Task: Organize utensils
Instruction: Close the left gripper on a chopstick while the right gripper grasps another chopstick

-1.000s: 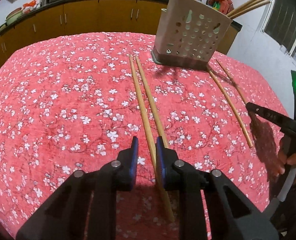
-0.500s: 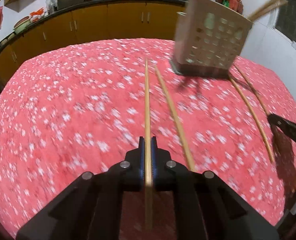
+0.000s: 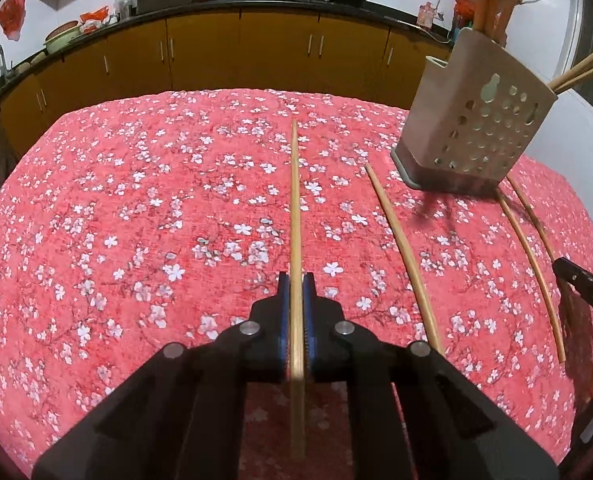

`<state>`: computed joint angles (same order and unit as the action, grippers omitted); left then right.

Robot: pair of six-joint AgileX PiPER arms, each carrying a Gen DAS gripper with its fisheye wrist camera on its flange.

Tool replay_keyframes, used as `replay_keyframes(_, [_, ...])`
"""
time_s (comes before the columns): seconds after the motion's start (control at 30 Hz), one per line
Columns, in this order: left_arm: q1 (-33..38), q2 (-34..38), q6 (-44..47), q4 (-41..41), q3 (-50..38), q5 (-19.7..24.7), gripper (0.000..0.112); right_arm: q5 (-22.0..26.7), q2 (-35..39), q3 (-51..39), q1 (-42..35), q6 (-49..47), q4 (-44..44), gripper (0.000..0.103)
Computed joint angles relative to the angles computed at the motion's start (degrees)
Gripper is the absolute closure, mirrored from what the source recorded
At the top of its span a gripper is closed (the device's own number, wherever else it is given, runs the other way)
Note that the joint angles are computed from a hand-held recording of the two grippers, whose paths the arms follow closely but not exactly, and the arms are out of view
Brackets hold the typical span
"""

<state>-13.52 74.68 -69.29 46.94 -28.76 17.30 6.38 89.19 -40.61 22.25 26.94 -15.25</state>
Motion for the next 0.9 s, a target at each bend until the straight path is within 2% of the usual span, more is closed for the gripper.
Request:
replay_keyframes(0.07, [1.05, -0.51, 2.06, -2.05, 0.52, -1.32, 0.103, 0.32, 0.23, -0.29, 0.47, 4.66, -4.58, 0.095])
replay_keyframes(0.2, [1.75, -1.29, 4.29, -4.33, 1.06, -1.96, 0.103, -0.34, 0.42, -0.34, -0.1, -4.88, 5.33, 0.095])
replay_keyframes(0.33, [1.75, -1.71, 4.94, -5.23, 1.27, -1.96, 0.103, 0.29, 0.13, -0.22, 0.01, -2.14, 2.33, 0.095])
replay_keyframes(0.47, [3.72, -3.31, 11.6, -11.37, 2.29, -3.25, 0.103, 0.29, 0.06, -0.14, 0.02, -1.56, 1.75, 0.095])
replay_keyframes(0.9, [3.93, -4.1, 12.87, -12.94, 2.66, -3.13, 0.102, 0.37, 0.09, -0.21, 0.02, -1.63, 1.82, 0.094])
